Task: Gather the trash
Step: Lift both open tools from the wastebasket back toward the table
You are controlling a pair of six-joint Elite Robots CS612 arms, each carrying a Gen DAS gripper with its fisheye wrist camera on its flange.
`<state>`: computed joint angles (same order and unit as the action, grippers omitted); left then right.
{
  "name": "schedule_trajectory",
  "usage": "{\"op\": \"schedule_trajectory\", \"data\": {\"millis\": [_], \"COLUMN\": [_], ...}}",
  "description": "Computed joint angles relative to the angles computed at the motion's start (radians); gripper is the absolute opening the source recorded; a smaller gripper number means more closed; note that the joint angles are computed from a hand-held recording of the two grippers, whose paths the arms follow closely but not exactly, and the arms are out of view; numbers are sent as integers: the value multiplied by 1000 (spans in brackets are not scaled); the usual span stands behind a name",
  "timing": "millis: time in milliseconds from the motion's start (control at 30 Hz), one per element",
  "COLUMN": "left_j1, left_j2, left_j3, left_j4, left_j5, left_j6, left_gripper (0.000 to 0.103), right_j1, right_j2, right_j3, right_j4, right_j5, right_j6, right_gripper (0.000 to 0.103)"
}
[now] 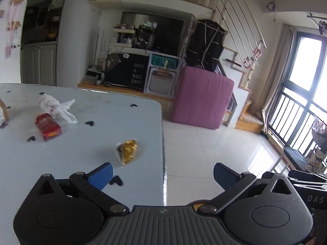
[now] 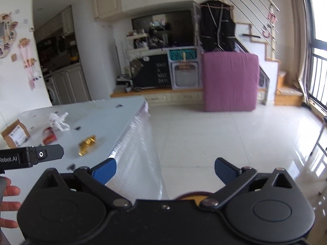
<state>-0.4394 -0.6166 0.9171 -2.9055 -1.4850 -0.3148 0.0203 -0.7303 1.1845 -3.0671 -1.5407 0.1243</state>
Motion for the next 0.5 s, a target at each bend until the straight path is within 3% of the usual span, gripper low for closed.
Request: {"op": "schedule_trajectory", "data": {"millis": [267, 500], "left_j1": [32, 71], "left_j2": [-19, -11], "left_j3": [48, 42], "left_j4": [-56, -47], "left_j5": [80, 126], "left_j6": [-31, -42], "left_gripper": [103, 103], "right_j1": [36, 70], "right_j2": [47, 118], "right_j3": [-84, -199], "right_j4": [-9, 12], "right_j5": [21, 33], "right_j6": [-15, -10], "right_gripper": [103, 103]}}
